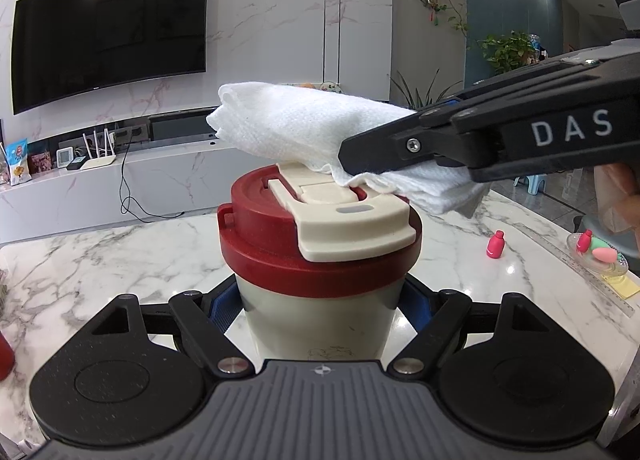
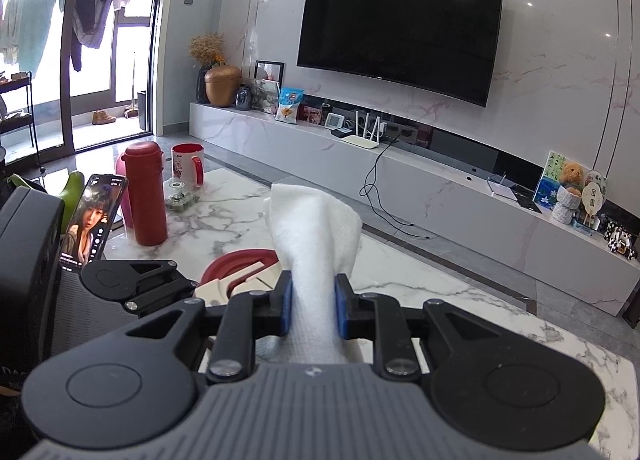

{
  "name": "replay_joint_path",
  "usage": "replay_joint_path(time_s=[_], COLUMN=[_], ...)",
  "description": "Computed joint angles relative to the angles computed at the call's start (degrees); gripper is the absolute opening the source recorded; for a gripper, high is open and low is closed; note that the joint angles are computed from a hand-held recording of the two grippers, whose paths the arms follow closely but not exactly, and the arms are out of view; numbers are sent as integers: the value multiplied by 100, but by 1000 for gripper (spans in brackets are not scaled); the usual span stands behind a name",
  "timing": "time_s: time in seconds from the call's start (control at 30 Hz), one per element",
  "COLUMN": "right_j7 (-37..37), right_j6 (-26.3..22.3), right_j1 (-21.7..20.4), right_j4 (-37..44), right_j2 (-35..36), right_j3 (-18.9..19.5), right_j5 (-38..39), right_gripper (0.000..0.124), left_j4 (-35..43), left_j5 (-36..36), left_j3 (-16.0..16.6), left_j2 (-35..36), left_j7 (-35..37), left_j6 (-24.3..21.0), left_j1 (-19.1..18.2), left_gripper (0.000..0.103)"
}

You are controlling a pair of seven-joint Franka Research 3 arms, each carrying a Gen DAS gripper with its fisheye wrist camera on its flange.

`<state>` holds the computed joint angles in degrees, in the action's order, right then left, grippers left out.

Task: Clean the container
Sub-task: 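Rub the towel across the red lid and cream cap with the right tool, then lift the towel off the lid and move it to the tumbler's side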

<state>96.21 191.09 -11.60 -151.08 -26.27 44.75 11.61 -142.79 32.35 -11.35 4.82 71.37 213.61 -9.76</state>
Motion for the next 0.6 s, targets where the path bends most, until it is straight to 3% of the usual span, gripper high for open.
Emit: replay_joint_path(time_s=[0.1, 0.23, 0.43, 0.53, 0.6], right_j7=[-46, -153, -101, 171, 580], right_j6=[67, 277, 663, 931, 1148], right_j1=[338, 1298, 2297, 3162, 3894], right_j4=[-48, -183, -499, -712, -877], right_j2=[92, 296, 321, 333, 333], right_j3=[-343, -1293, -2295, -3266, -4160], right_j5=[9, 181, 648, 673, 403], right_gripper=[23, 23, 23, 23, 23], left_j4=[0, 3, -15, -25, -29], left_j5=[-71, -107, -139, -137, -151], left_j3=[-6, -13, -21, -23, -25], left_j2=[27, 40, 30, 23, 22], left_j7=[69, 95, 103, 89, 97], left_j6=[9, 9, 6, 15, 17], left_j1=[-22, -33, -47, -48, -55], left_gripper=[79, 79, 79, 79, 79])
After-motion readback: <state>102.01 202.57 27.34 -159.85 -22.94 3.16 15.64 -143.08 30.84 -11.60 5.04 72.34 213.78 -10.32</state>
